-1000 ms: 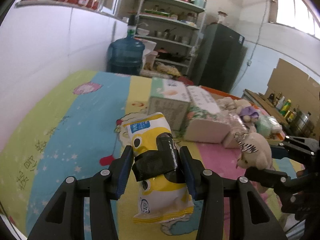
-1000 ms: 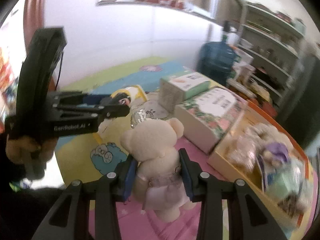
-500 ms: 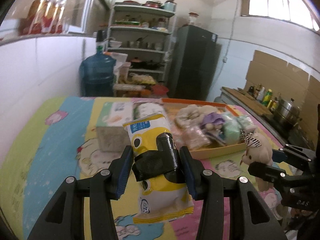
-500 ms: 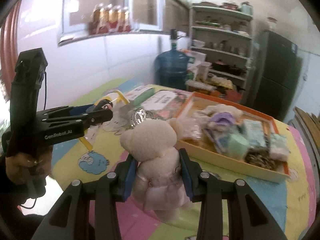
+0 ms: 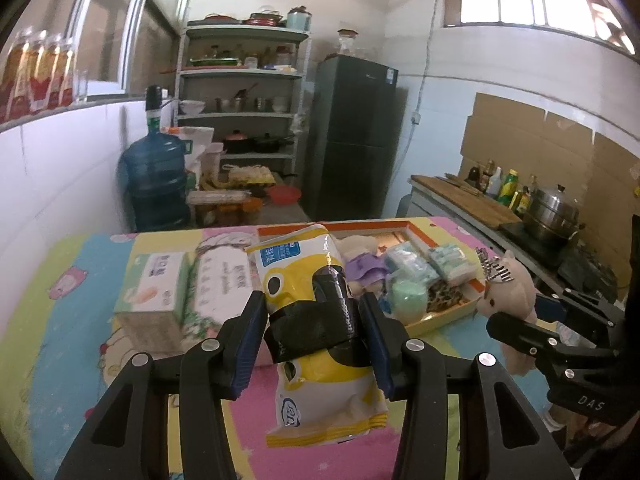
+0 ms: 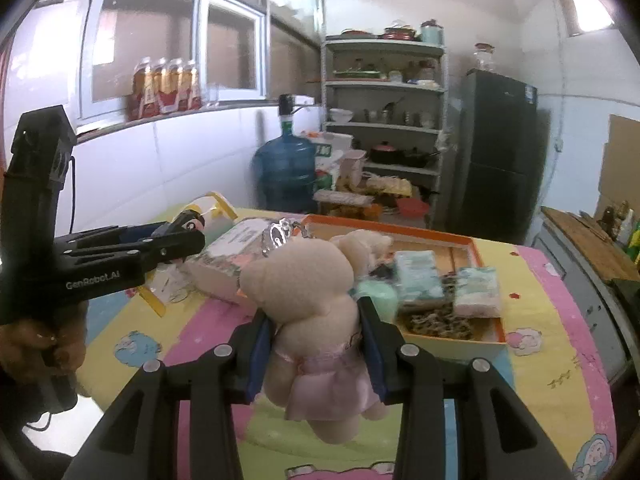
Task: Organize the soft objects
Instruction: 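Carry the snack bag with left tool while right tool carries the teddy bear to the box lid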
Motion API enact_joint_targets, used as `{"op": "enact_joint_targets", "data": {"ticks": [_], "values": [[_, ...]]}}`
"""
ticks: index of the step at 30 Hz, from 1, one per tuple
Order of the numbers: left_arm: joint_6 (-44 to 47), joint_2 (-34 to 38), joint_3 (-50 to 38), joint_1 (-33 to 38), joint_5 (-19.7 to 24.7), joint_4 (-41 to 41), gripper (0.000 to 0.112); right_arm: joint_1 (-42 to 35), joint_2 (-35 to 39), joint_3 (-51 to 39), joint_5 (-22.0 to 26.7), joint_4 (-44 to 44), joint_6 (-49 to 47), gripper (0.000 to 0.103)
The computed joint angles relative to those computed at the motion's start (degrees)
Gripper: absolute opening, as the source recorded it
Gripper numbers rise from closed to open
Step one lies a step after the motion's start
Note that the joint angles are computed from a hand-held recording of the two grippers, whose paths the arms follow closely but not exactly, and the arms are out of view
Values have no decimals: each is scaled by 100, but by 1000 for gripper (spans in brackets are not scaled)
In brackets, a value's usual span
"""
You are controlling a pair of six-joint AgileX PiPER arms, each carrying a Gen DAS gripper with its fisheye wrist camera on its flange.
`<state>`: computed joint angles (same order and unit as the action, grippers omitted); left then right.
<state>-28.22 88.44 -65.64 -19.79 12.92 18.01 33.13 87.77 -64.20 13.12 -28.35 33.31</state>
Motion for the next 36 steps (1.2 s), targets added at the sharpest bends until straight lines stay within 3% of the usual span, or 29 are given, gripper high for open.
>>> {"op": "enact_joint_targets", "data": {"ticks": [10, 16, 21, 27, 33, 36], "values": [[-758, 706, -865, -339, 314, 708, 49, -415, 7, 97, -340, -592, 535, 41], [-992, 1182, -1451, -461, 521, 946, 49, -717, 158, -40, -551, 460, -580, 41], [-1019, 1635, -2074, -485, 776, 950, 49, -1019, 397, -317, -642, 2480, -2662, 41], [-952, 2204, -2840, -478, 1060, 906, 49, -1299, 801, -760, -582, 3931, -4208, 41], [-405, 2864, -3696, -392, 1380, 323, 49, -1509, 1420, -1531, -163, 4548, -4822, 42], [-193, 3183, -4117, -320, 1587, 62, 49, -1558, 1770, -1996, 122, 4456, -4729, 42]]}}
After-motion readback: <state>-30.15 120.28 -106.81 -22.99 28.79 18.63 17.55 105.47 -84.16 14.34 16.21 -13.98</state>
